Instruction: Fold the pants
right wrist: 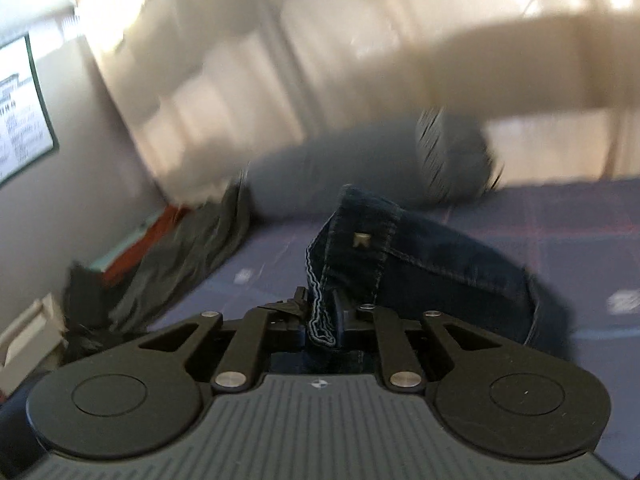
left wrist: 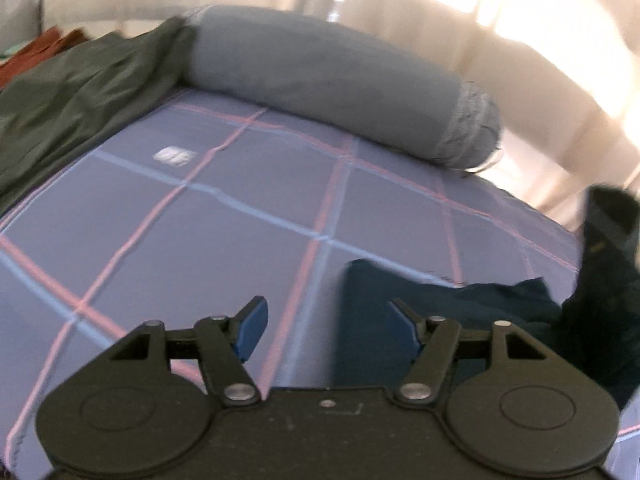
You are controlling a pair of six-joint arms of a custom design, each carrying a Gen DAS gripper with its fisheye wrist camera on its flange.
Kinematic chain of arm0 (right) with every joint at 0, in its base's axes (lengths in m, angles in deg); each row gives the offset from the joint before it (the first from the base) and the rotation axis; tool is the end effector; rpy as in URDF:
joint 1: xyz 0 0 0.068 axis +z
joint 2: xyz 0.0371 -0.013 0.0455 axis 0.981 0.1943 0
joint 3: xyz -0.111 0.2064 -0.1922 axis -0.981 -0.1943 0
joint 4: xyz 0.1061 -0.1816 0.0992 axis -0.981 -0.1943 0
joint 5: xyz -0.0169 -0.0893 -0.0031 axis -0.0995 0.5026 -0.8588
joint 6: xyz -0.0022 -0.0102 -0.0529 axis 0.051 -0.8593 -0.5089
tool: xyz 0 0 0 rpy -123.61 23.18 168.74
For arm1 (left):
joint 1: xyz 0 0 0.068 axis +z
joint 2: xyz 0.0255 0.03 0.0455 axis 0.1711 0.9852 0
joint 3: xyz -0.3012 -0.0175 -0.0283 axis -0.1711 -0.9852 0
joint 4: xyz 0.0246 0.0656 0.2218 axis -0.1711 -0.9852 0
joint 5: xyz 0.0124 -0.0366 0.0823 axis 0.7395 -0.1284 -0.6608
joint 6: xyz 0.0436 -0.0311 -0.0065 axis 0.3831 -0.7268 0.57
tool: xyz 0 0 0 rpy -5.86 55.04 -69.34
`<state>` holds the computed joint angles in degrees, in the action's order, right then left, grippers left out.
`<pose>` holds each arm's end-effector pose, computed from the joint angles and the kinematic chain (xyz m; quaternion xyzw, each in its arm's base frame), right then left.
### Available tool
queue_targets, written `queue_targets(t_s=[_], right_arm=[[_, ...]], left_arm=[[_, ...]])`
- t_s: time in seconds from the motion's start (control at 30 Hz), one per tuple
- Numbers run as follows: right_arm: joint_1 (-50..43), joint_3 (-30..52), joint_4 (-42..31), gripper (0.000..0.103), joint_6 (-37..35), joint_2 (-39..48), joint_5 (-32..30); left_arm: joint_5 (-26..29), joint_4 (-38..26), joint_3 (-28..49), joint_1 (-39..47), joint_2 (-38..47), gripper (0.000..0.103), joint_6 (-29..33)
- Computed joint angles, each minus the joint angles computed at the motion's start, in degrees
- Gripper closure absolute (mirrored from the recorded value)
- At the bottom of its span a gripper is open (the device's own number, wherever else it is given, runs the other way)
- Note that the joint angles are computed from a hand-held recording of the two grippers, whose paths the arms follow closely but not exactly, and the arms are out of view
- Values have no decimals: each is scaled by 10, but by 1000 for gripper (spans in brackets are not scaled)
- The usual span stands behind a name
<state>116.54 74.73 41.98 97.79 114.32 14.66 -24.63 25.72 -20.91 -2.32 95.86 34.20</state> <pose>0.2038 0.1413 0.2956 0.1041 0.8431 0.1872 0.4932 0.2852 -0.0715 0.2241 0.1020 0.9021 -0.1896 0.3739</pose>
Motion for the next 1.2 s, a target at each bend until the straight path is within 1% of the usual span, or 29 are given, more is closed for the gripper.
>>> queue_targets(t_s=[0.1, 0.17, 0.2, 0.27, 0.3, 0.33, 0.4, 0.47, 0.5, 0.53, 0.57, 0.63, 0.7, 0.77, 0.8, 0.87, 0.97, 1.03, 1.13, 1.2], right_arm=[[3, 17, 34, 90, 12, 70, -34], [13, 40, 44, 91, 8, 115, -50], [18, 53, 42, 103, 0, 135, -52], [22, 65, 36, 103, 1, 163, -73], [22, 63, 35, 98, 6, 168, -80], [24, 55, 40, 80, 9, 166, -82], [37, 22, 49, 73, 27, 131, -65], [57, -13, 59, 60, 41, 91, -30], [78, -19, 36, 42, 48, 70, 12], [98, -23, 13, 30, 54, 56, 46], [117, -26, -9, 28, 63, 44, 78], [137, -39, -34, 28, 87, 21, 97], [144, -63, -23, 28, 121, 2, 92], [153, -78, -7, 30, 143, -1, 95], [158, -71, -11, 30, 143, 13, 107], [169, -47, -21, 29, 122, 53, 135], [204, -2, -79, 28, 77, 100, 195], [215, 11, -101, 29, 57, 116, 219], [231, 5, -121, 29, 75, 103, 240], [236, 7, -154, 29, 97, 100, 259]], left_arm=[[19, -9, 2, 31, 9, 0, 16], [31, -14, 7, 49, 14, 0, 23], [36, -15, 9, 53, 17, 0, 24], [47, -25, 18, 56, 19, 0, 26], [56, -31, 23, 55, 20, 0, 28], [68, -37, 30, 54, 22, 0, 32], [89, -52, 45, 46, 27, 0, 36], [115, -77, 72, 30, 38, 0, 38], [128, -92, 88, 21, 47, 0, 41], [140, -108, 105, 7, 56, 0, 41], [146, -114, 115, -5, 62, 0, 40], [136, -108, 128, -37, 75, 0, 36], [119, -109, 144, -67, 92, 0, 33], [118, -116, 159, -81, 109, 0, 30], [118, -117, 163, -87, 113, 0, 31], [115, -108, 166, -96, 119, 0, 36], [118, -103, 171, -99, 128, 0, 31], [124, -104, 172, -97, 127, 0, 30], [123, -89, 156, -95, 118, 0, 48], [131, -92, 154, -91, 119, 0, 56]])
